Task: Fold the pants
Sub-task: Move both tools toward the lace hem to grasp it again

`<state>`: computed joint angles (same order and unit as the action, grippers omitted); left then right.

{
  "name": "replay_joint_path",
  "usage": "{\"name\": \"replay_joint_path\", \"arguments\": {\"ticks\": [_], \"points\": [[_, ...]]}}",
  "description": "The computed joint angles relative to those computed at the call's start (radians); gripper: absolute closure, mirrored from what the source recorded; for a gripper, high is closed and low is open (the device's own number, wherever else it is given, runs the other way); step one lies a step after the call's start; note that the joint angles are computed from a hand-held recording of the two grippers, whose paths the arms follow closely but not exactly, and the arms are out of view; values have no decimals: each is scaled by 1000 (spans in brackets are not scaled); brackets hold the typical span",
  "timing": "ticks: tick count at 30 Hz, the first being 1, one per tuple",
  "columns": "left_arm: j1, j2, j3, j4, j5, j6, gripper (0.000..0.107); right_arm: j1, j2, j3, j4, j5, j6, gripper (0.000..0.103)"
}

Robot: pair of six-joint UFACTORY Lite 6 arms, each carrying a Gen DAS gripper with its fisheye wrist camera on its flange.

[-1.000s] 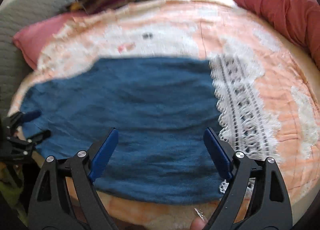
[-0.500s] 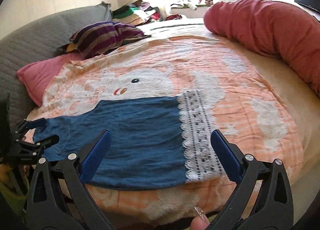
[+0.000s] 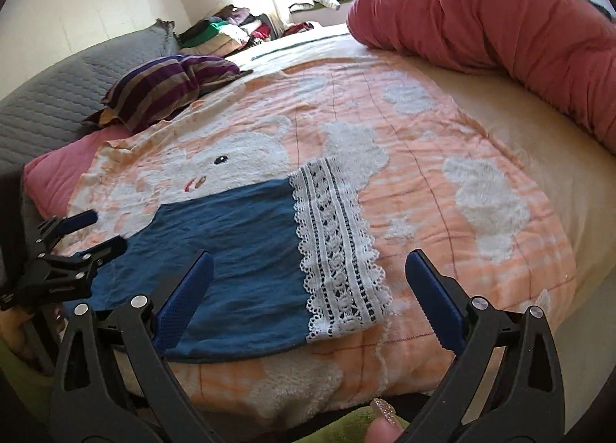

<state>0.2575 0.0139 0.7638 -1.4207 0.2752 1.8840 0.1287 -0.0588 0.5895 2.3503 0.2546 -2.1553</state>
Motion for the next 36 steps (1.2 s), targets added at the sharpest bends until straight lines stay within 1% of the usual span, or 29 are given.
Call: {"name": "replay_joint_path", "arguments": {"ticks": [3, 5, 6, 8, 9, 12, 15, 18, 21, 24, 28, 31, 33, 34, 35, 36], "points": [[-66, 70, 53, -36, -40, 18, 8, -9, 45, 13, -18, 15, 32, 9], [-108, 134, 110, -15, -69, -17, 8, -10, 72, 21, -18, 20, 41, 9], [-126, 175, 152, 25, -68, -63, 8, -10, 82, 24, -16, 23, 43, 9], [-157, 236, 223, 171, -77, -228, 8, -15, 113, 33, -16, 32, 54, 9], [-170, 278, 275, 250, -64, -313, 8, -16, 126, 40, -16, 30, 58, 9], [-214, 357, 373, 367, -71, -440, 8, -16, 165, 55, 8, 22, 64, 9], [-267, 457, 502, 573, -74, -654, 8, -29, 194, 69, -38, 32, 116, 9], [-309, 578, 666, 780, -24, -864, 8, -36, 232, 90, -103, 37, 185, 9], [-335, 677, 798, 882, 11, -970, 8, -45, 267, 114, -174, 42, 253, 9], [-347, 811, 988, 957, 110, -1058, 9, -64, 288, 122, -214, 65, 297, 9], [-353, 960, 1190, 958, 239, -1065, 9, -73, 328, 150, -272, 70, 360, 9], [-366, 1033, 1282, 964, 284, -1080, 10, -73, 351, 169, -283, 62, 385, 9], [-369, 1062, 1318, 924, 318, -1048, 15, -66, 363, 182, -290, 53, 393, 9], [-370, 1085, 1347, 903, 354, -1029, 29, -62, 370, 188, -301, 53, 397, 16], [-372, 1112, 1384, 891, 391, -1019, 40, -65, 373, 189, -318, 73, 400, 37], [-374, 1128, 1402, 880, 416, -1004, 48, -68, 376, 187, -335, 94, 401, 47]]}}
